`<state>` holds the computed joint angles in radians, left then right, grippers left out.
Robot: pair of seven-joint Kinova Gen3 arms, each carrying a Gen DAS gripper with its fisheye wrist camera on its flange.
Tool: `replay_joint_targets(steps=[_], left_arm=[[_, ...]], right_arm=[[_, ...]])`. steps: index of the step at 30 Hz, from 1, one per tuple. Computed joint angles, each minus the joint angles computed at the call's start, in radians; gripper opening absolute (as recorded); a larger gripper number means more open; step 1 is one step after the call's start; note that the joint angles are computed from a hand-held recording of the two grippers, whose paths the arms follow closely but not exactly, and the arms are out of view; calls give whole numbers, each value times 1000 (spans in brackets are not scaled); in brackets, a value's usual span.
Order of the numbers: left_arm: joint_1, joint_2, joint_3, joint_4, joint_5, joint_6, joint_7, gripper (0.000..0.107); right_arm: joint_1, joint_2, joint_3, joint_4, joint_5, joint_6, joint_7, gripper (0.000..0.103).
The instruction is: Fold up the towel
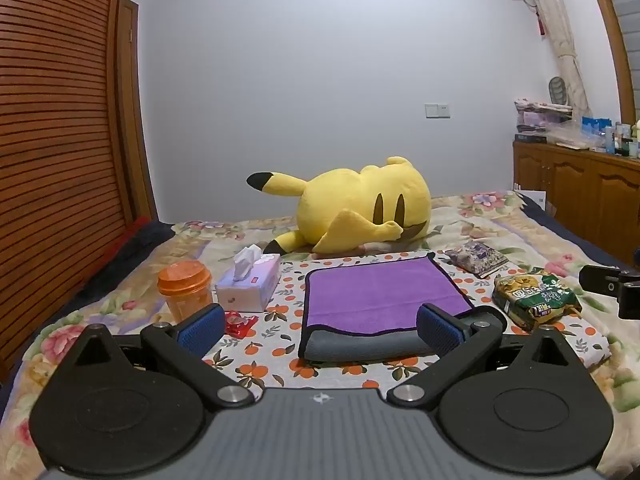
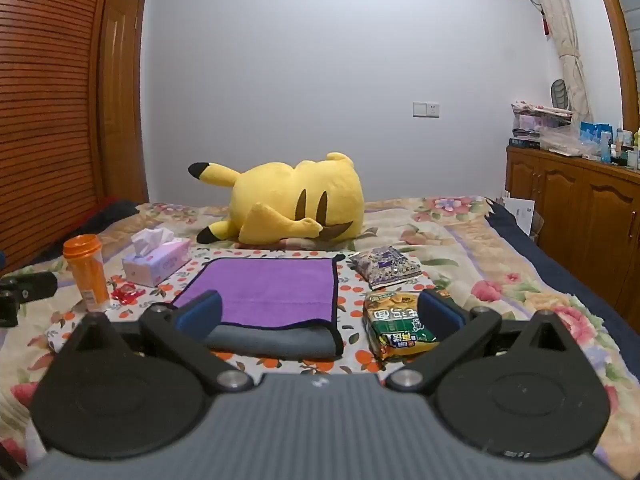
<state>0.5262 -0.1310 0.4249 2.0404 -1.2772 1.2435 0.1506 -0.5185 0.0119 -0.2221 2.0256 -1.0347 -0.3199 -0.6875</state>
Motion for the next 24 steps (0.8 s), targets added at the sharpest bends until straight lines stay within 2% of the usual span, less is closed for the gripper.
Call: replay_joint_targets(steps=[24], left_arm=[[3,11,-3,-3,-8,2,0,103]], right_arm=[[10,-2,3,2,21,11,-18,103]])
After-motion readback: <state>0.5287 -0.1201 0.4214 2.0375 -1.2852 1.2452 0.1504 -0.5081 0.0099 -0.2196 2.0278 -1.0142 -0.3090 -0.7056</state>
